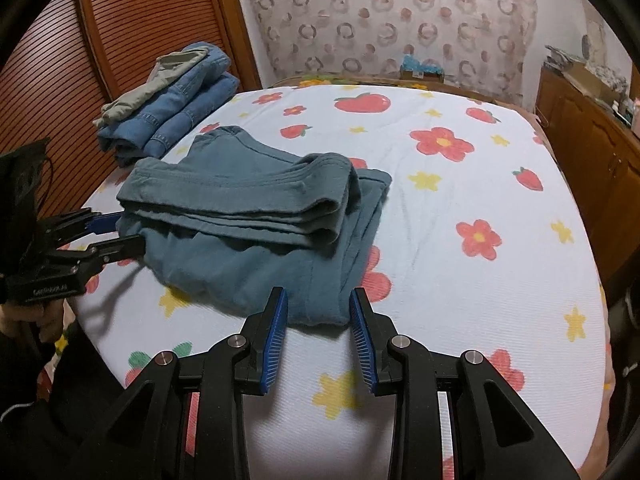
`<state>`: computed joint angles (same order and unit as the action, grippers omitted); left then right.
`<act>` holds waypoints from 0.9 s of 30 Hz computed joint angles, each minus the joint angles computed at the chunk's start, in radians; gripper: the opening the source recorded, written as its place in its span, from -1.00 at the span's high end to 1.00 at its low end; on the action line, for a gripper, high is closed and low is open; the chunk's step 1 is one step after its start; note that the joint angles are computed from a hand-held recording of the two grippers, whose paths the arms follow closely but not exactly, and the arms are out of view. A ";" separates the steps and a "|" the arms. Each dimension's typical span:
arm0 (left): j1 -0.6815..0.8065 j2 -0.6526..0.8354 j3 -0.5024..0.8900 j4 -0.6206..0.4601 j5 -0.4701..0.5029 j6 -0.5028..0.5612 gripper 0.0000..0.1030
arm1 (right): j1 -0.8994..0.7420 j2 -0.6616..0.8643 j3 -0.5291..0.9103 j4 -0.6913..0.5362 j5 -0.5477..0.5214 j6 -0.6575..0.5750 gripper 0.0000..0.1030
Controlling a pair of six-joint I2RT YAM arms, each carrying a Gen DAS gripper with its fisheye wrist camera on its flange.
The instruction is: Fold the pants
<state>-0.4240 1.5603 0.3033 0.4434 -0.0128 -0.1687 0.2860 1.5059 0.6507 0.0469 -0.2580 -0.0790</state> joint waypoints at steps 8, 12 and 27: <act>0.001 -0.014 -0.023 0.027 0.004 0.001 0.70 | 0.007 -0.041 -0.067 0.087 0.034 0.020 0.87; -0.019 -0.090 -0.050 -0.001 -0.002 -0.013 0.72 | 0.000 -0.062 -0.084 0.091 0.010 0.026 0.87; -0.146 -0.368 -0.127 -0.215 -0.068 -0.062 0.61 | -0.018 -0.238 -0.181 0.003 -0.035 0.013 0.86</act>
